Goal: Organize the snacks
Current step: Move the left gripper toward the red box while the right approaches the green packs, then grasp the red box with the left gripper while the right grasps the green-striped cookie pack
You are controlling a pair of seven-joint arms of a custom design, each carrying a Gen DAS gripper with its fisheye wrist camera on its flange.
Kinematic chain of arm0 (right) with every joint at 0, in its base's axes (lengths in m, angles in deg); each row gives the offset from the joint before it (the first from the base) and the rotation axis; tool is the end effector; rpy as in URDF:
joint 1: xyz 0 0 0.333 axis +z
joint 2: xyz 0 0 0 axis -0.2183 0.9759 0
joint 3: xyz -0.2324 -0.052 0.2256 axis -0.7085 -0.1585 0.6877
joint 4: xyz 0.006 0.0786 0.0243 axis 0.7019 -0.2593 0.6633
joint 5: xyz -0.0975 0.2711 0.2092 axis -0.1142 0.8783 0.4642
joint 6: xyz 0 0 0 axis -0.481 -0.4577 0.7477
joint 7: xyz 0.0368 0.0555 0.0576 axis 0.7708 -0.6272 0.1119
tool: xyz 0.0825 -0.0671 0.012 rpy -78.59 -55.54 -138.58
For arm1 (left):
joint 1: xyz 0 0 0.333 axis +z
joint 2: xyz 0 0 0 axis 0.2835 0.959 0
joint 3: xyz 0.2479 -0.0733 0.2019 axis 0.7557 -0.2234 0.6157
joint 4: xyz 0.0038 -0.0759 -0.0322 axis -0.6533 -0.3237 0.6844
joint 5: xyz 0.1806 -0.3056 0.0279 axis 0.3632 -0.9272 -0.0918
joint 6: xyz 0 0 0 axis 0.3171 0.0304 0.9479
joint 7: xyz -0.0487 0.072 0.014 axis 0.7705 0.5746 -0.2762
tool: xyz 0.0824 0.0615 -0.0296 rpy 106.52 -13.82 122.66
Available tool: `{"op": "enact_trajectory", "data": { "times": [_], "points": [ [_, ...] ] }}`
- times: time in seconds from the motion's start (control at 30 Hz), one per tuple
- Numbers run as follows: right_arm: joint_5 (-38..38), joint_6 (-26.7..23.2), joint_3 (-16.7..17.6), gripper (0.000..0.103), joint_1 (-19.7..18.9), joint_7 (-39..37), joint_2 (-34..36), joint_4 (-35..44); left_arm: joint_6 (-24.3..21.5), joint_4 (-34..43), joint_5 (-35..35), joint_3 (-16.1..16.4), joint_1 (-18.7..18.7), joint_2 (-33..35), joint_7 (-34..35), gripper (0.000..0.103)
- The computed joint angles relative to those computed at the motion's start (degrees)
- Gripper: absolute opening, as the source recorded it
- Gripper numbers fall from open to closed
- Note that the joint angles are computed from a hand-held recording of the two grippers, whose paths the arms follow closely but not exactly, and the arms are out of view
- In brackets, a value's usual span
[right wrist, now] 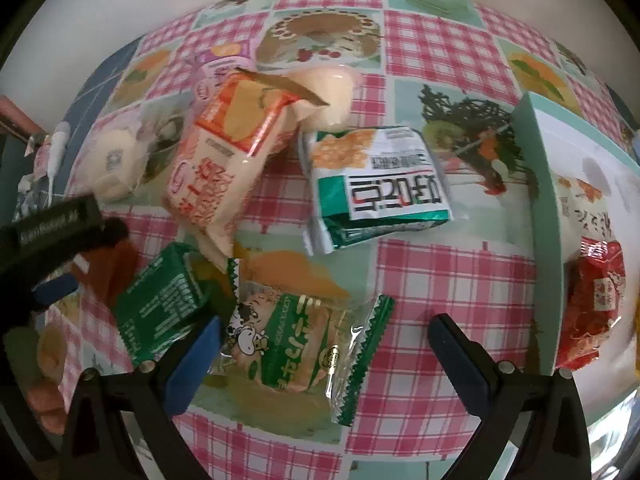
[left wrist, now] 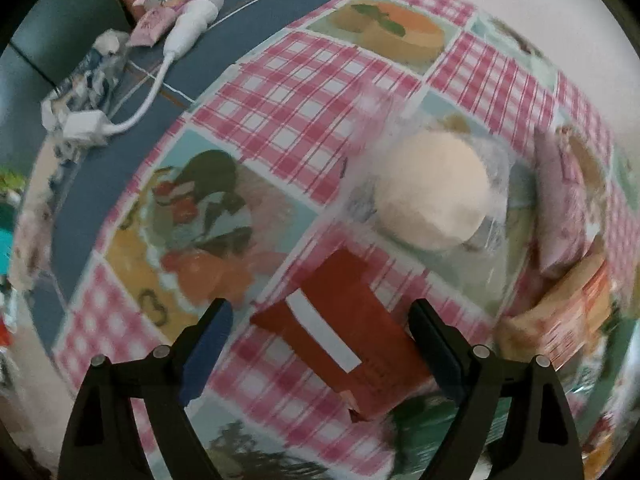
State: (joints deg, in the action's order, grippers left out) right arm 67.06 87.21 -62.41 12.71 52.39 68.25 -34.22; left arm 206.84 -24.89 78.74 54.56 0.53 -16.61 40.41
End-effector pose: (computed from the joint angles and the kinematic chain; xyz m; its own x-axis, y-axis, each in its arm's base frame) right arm 0.5441 0.2973 0.3546 -0.1937 -0.9778 -0.0804 -0.9630 0.2051 -0.1749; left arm 0.6435 -0.2360 0.3236 0.2708 -0.9615 -0.0477 -0.9523 -0.2602 -0.1596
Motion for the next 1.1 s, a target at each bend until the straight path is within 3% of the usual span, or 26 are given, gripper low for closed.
{"op": "enact_trajectory", "data": {
  "times": [0.1,0.17,0.3,0.53,0.6,0.9,1.1],
  "points": [
    [-1.1,-2.0,-0.5,0.103,0.9,1.5,1.0,1.7,-0.9,0.7,0.3,-0.3,-0.3,0.2,1.0,0.089],
    [-1.4,-2.4,-0.6,0.103,0.8,1.5,1.2,1.8,-0.3,0.3,-0.3,-0.6,0.0,0.0,1.6,0.078],
    [-2.8,-3.5,-0.4,0.102,2.1,2.0,2.4,3.3,0.3,0.1,-0.2,-0.6,-0.5,-0.2,2.2,0.074],
    [-6.6,-4.2,-1.3,0.077,4.0,5.3,1.8,3.0,0.6,-0.1,0.5,-0.5,-1.4,-0.7,2.7,0.058],
    [-6.3,-3.8,-1.1,0.075,3.6,5.7,1.4,2.3,0.8,0.1,0.6,-0.8,-1.8,-0.6,2.5,0.041],
    [-5.5,-1.5,-1.2,0.059,1.0,6.6,-1.1,-1.0,1.1,-1.7,2.8,-0.3,-3.0,-3.2,0.7,0.041],
    [-3.0,2.4,-1.1,0.057,-1.9,4.7,-4.3,-5.3,2.2,-4.6,5.2,-0.2,-3.5,-6.5,-1.3,0.041]
  ]
}}
